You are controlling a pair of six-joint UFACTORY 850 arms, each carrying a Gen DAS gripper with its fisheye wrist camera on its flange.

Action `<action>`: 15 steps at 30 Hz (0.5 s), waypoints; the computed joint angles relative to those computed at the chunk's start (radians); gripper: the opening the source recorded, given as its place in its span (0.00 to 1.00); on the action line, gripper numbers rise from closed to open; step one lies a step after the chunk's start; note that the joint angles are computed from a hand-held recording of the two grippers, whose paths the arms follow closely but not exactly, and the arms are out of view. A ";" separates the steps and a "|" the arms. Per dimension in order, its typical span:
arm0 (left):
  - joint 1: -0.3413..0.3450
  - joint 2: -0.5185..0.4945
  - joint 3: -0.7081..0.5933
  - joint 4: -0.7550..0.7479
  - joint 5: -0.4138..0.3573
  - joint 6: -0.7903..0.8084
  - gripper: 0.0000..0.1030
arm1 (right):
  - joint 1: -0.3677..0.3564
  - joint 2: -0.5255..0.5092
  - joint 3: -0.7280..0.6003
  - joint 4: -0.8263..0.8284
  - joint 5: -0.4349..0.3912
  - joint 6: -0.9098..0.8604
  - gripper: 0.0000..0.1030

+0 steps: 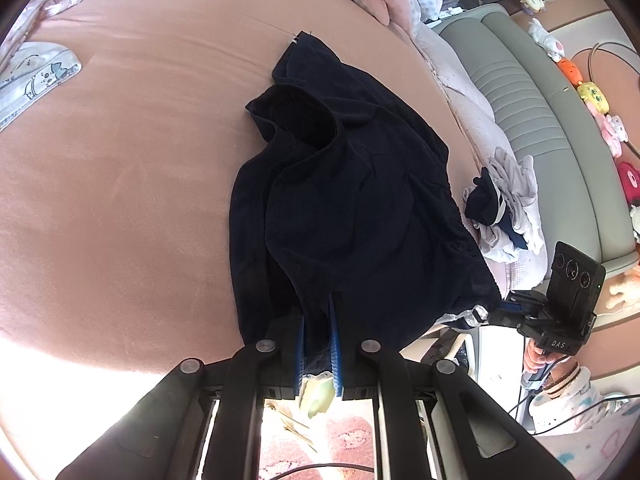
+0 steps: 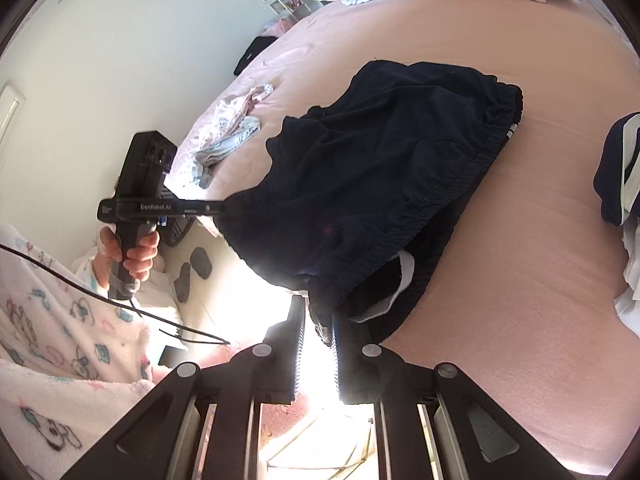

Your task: Fold clothes

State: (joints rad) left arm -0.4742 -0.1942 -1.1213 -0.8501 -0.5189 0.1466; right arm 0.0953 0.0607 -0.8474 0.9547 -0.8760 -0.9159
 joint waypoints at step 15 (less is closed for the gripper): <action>0.022 0.021 0.007 -0.077 -0.005 0.133 0.09 | 0.026 -0.022 -0.018 -0.195 0.015 0.090 0.08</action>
State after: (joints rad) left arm -0.4522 -0.1731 -1.1146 -0.9270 -0.5244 0.2798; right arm 0.1212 0.0385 -0.8656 0.7593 -0.8606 -0.8259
